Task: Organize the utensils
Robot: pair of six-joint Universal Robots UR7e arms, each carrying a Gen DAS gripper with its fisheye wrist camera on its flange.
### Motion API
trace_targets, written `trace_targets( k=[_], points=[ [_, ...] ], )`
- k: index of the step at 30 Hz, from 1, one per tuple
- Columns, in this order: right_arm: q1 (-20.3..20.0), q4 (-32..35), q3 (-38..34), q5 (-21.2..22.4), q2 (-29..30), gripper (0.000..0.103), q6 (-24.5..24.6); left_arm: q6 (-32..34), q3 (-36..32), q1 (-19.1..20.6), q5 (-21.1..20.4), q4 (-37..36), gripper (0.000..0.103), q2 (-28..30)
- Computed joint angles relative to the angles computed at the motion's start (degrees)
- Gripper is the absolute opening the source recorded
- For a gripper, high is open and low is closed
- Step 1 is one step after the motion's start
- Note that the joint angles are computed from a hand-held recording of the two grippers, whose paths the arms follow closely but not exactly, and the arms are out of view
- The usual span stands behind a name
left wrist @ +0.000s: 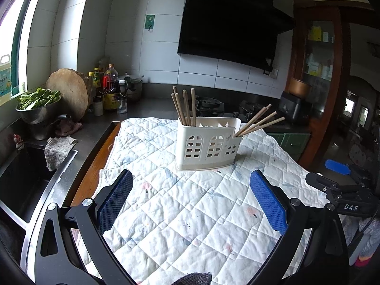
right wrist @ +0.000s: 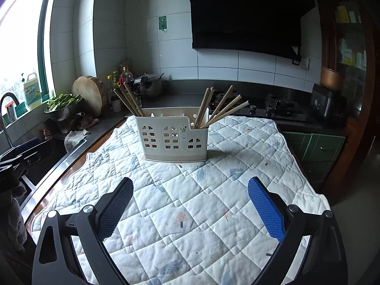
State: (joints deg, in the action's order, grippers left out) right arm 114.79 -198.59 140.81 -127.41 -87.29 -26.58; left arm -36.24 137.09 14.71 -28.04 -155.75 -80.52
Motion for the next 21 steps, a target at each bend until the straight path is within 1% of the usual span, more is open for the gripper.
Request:
trace_targets(
  k=[3, 10, 13, 21],
  points=[
    [0.4, -0.3, 1.0, -0.2, -0.8, 0.094, 0.6, -2.9, 0.9, -0.8, 0.3, 2.4, 0.098, -1.1],
    [1.2, -1.9, 3.6, -1.0, -1.7, 0.095, 2.0, -10.9, 2.6, -3.1, 1.4, 10.5, 0.098, -3.8],
    [1.5, -3.2, 4.5, -2.1, -1.1, 0.095, 1.8, -12.7, 3.1, -4.0, 1.2, 12.9, 0.098, -4.7],
    [1.1, -2.3, 5.6, -1.8, -2.1, 0.095, 3.0, -18.0, 3.7, -5.7, 0.8, 20.0, 0.098, -6.1]
  ],
)
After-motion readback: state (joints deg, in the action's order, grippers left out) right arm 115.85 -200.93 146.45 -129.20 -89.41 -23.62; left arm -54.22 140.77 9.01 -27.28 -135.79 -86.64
